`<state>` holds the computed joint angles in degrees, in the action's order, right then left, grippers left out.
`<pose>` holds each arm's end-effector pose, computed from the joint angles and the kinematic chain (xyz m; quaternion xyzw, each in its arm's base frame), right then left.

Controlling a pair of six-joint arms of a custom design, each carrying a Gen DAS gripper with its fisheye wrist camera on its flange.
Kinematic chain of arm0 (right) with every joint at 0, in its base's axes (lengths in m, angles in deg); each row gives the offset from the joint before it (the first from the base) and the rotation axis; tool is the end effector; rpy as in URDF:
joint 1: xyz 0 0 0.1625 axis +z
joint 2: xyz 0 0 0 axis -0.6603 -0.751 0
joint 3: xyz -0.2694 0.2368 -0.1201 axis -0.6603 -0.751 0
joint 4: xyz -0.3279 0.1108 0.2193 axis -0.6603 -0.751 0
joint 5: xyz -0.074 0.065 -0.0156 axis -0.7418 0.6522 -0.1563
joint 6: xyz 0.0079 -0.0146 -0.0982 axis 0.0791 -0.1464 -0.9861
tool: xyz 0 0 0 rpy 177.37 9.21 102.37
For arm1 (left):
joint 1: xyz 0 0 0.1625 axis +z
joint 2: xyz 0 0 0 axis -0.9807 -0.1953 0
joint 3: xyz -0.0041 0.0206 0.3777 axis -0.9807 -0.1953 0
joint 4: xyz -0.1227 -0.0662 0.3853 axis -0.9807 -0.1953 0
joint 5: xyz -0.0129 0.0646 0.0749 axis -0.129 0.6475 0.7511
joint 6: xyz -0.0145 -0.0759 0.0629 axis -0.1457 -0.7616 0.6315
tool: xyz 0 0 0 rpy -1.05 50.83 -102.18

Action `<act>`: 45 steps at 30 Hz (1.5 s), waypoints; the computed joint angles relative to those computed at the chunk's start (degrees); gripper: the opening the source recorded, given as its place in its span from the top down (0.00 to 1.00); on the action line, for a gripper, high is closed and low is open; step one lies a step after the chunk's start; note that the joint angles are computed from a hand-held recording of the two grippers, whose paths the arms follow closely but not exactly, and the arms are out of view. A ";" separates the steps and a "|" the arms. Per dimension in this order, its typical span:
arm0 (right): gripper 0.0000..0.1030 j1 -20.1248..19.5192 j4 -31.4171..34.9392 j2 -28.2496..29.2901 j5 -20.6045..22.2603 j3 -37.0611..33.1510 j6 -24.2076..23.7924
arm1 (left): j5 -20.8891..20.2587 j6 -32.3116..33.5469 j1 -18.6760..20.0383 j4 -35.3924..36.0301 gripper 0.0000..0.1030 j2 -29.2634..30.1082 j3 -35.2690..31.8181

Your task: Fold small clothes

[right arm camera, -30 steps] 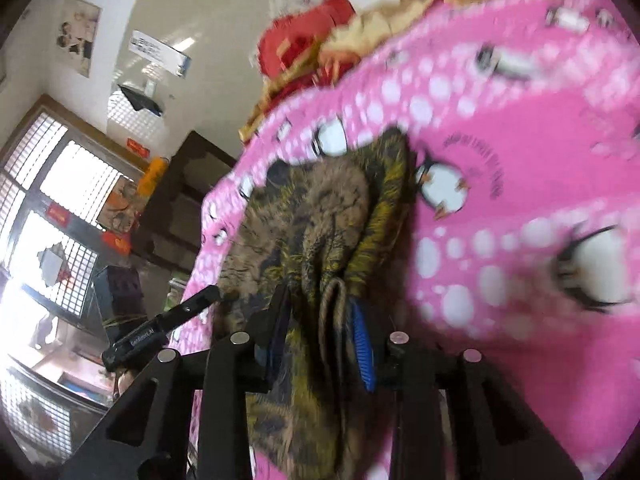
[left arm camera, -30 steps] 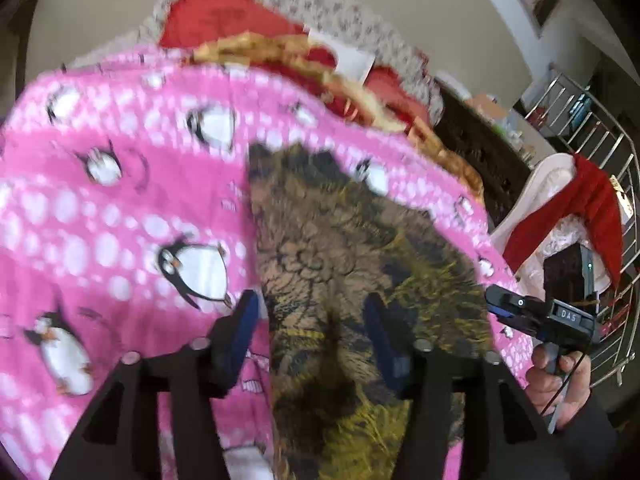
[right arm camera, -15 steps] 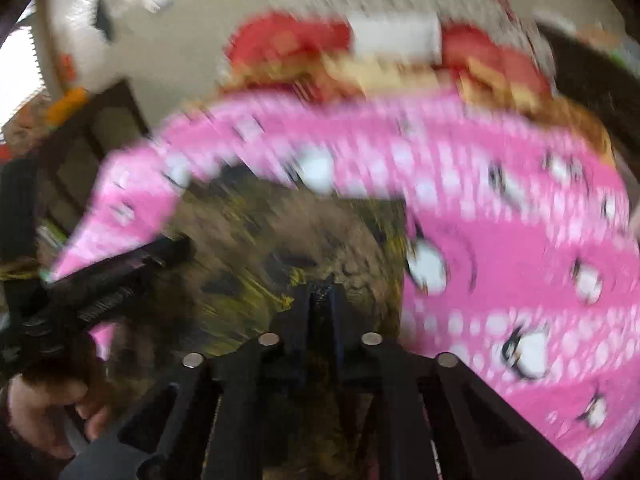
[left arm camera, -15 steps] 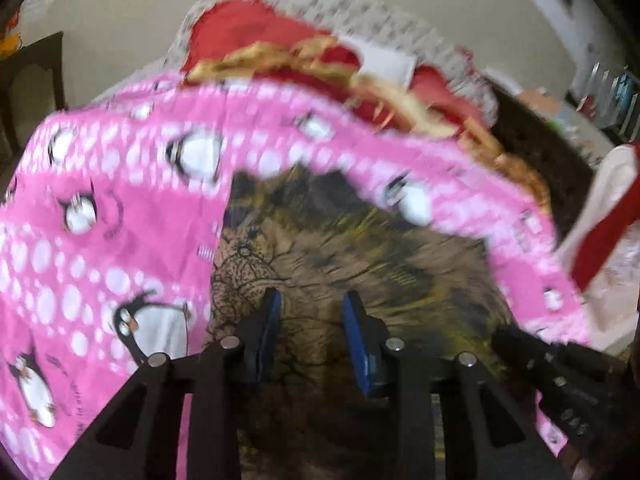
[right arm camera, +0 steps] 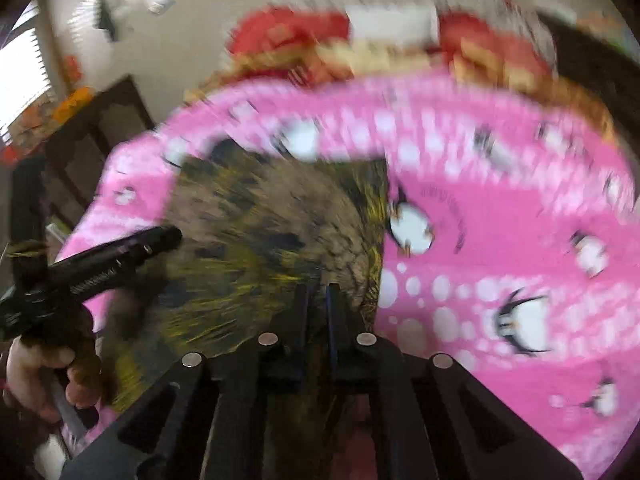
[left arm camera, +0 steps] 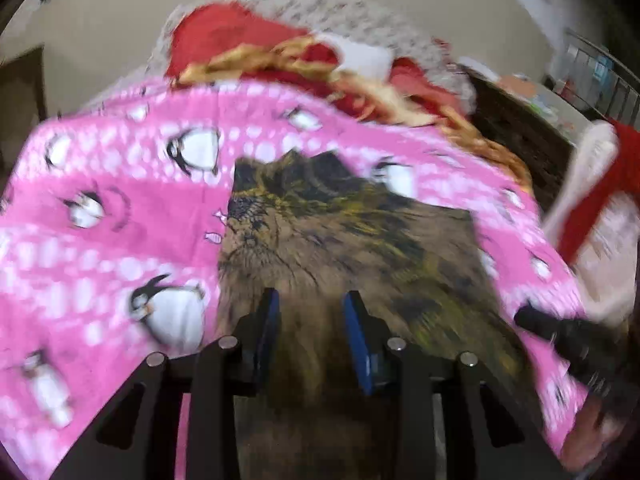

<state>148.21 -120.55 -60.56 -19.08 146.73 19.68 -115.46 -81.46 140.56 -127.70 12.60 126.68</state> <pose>0.2912 -0.5932 0.0679 0.3917 -0.8839 0.1946 0.1656 -0.0563 -0.5432 0.2678 0.0355 0.8762 -0.3923 0.2777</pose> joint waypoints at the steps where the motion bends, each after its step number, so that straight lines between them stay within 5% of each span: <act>1: 0.84 0.42 0.69 -2.18 0.41 2.57 -1.59 | -0.29 0.15 -1.12 -0.26 0.66 -1.83 2.04; 5: 0.84 0.67 0.91 -7.35 0.46 11.66 -6.47 | -1.69 -3.67 -7.19 4.81 0.62 -12.02 13.59; 7: 0.84 0.42 0.46 -6.23 -2.67 12.68 -6.83 | -2.24 -7.01 -6.47 9.06 0.62 -12.31 15.45; 9: 0.84 -1.52 3.56 -4.45 -4.75 11.83 -3.84 | -2.36 -5.03 -5.43 5.00 0.62 -10.55 17.46; 11: 0.84 -2.81 8.15 -5.60 -1.07 10.41 1.03 | -1.06 -5.15 -6.26 5.74 0.62 -10.36 17.44; 13: 0.84 -1.71 10.11 -6.12 -1.98 9.25 3.32 | -1.57 -8.69 -6.45 10.47 0.62 -11.43 15.65; 17: 0.84 2.09 1.44 -4.93 -3.36 7.77 -2.52 | 0.92 -4.49 -8.83 4.95 0.55 -11.44 13.73; 22: 0.80 5.05 -4.35 5.96 -9.37 -6.16 7.47 | 2.57 2.10 -4.07 -5.17 0.46 -0.97 1.07; 25: 0.79 3.77 0.47 10.74 -5.59 -13.85 14.49 | 3.63 -0.39 0.53 -2.29 0.46 5.48 -8.15; 30: 0.79 1.36 5.11 19.57 -8.83 -23.54 11.76 | 2.18 -4.19 4.96 7.65 0.44 11.74 -16.81; 33: 0.80 -0.82 2.49 18.31 -3.51 -20.85 12.36 | 2.82 -0.92 5.72 4.24 0.36 13.84 -16.80; 39: 0.77 0.53 10.94 16.69 -5.04 -22.76 12.21 | 1.71 -0.74 5.25 7.10 0.27 12.55 -16.36; 45: 0.72 2.42 -1.46 5.90 -10.44 -7.05 4.94 | 9.82 -4.17 -1.29 6.31 0.23 3.95 -5.82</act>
